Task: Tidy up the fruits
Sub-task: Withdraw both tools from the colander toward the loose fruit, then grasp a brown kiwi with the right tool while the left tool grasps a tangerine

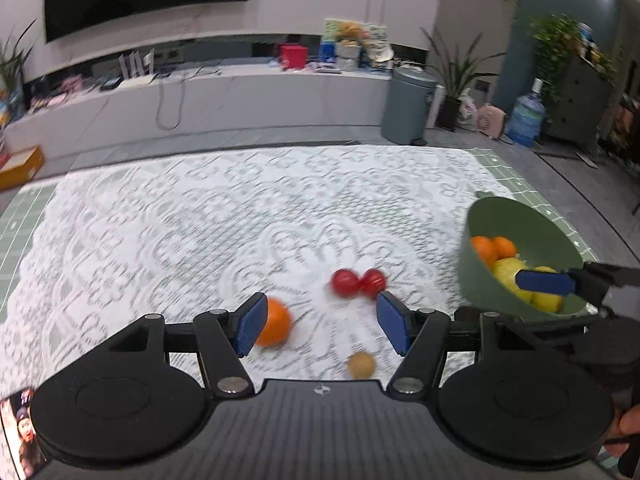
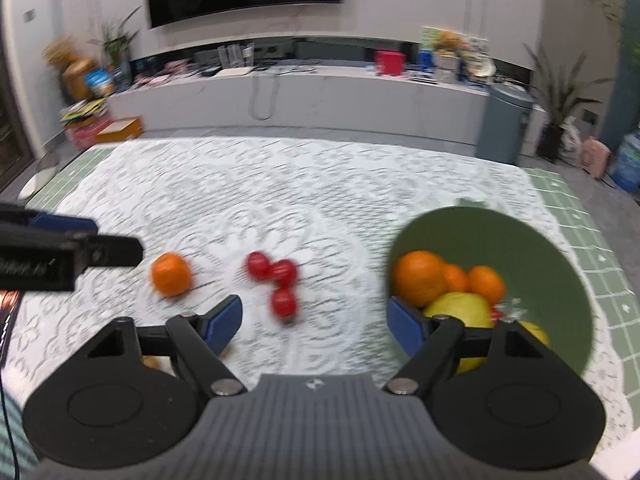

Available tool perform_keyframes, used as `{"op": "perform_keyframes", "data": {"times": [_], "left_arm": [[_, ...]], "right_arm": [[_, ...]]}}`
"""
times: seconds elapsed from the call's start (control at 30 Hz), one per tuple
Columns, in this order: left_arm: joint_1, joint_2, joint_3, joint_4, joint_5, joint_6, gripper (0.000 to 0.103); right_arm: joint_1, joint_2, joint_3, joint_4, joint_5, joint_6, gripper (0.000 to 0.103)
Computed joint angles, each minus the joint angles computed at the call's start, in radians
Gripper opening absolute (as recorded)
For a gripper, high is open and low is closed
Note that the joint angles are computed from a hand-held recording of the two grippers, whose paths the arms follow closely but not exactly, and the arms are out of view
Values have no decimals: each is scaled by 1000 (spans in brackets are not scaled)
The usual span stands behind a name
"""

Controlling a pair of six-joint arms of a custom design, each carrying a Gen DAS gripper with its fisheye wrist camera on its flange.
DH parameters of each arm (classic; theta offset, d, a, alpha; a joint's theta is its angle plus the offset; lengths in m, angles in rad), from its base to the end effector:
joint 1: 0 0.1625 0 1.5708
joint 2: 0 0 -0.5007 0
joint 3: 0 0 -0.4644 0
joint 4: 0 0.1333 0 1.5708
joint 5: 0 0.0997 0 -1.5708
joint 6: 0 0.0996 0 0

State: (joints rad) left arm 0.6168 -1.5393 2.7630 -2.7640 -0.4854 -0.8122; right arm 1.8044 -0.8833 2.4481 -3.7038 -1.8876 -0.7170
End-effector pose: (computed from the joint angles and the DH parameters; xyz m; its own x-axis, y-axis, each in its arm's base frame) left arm -0.0938 -0.3379 0.1768 -0.7623 -0.1471 -0.6303 0.3810 0.6853 -0.6207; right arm 0.2049 -0.4194 0.0589 -0.5979 -0.5817 0.5515 -0.7800 0.5807 -0.2331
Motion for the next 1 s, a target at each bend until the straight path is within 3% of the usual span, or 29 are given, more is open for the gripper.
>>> {"op": "perform_keyframes", "data": {"times": [0.13,0.2,0.4,0.57,0.73,1.0], "left_arm": [[0,-97,19,149,0,-103,74],[3,-135,26,202,-4,-141,74],[14,-195,49,242,-40,-167,74],[45,-179,75,151,-78,-137,72],[76,-129,90,20,-91,-80,64],[126,25,83,-214,-63,58,62]], "right_arm": [[21,33,5,35,9,-24,62],[31,45,8,53,16,-44,54],[50,97,-7,66,-6,-94,40],[43,117,-20,75,-20,-94,36],[36,138,-37,85,-27,-100,32],[29,157,-58,108,-26,-90,32]]}}
